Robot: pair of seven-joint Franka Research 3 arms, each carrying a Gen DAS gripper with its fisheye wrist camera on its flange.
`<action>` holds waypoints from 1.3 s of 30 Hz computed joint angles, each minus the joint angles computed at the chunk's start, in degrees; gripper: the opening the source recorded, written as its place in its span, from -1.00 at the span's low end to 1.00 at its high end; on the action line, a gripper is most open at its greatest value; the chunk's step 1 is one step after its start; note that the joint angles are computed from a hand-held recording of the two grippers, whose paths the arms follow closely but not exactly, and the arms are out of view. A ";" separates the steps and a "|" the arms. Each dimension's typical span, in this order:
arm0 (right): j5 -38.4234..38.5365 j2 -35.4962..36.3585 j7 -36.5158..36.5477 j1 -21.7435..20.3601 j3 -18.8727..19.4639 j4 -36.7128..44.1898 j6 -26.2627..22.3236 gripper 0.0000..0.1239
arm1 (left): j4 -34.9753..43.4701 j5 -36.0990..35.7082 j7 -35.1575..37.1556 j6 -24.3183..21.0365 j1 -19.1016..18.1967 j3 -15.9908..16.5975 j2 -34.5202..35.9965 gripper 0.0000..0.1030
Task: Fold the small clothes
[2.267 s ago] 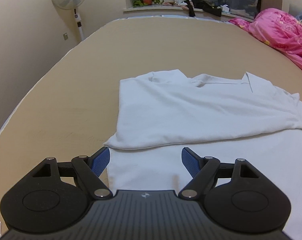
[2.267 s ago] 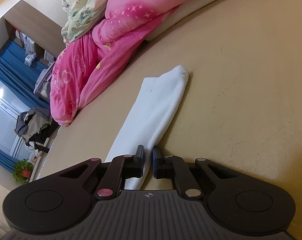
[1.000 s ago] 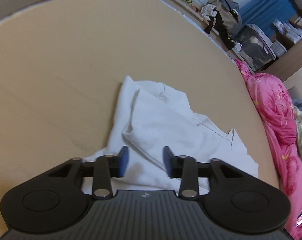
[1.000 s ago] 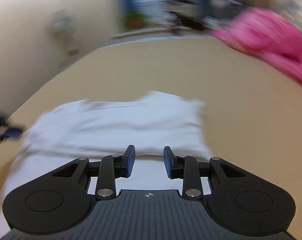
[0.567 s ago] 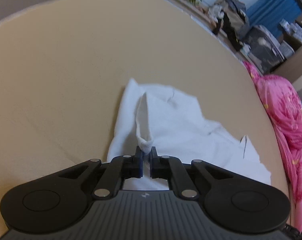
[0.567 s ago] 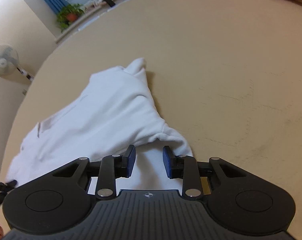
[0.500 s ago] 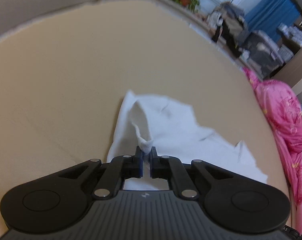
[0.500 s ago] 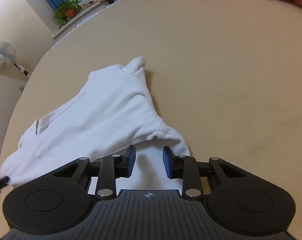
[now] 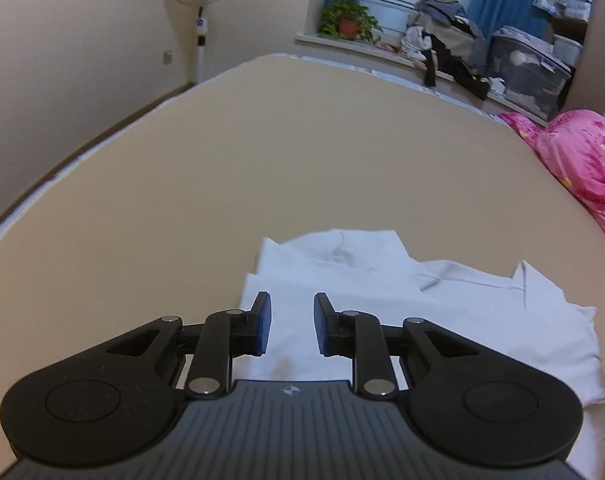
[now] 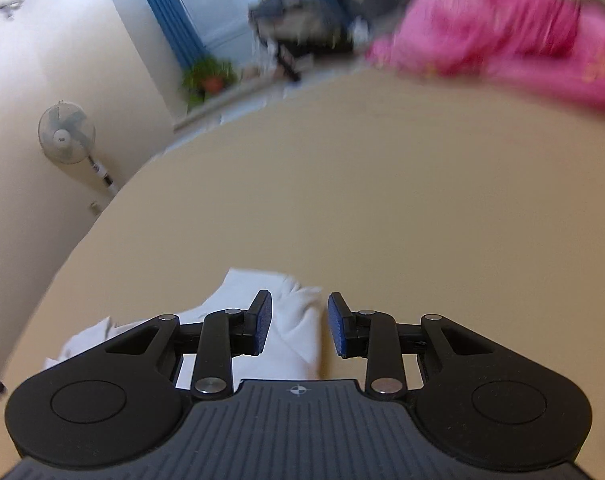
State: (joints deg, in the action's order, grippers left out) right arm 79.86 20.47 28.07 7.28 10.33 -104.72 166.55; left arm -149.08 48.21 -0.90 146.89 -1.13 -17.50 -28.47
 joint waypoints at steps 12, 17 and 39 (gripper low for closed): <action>-13.46 11.94 26.20 18.63 -23.68 13.34 -4.43 -0.91 | 1.54 -3.11 8.07 7.53 -0.02 3.45 6.40 -0.51; -10.63 6.80 20.01 16.44 -18.03 7.18 6.95 -0.85 | 0.85 -6.33 11.01 9.69 0.13 4.59 7.51 -0.51; 1.19 -37.33 -5.35 15.27 -15.78 -37.68 7.28 -0.39 | -9.26 -16.78 19.49 -0.94 -7.47 2.40 -14.32 -0.43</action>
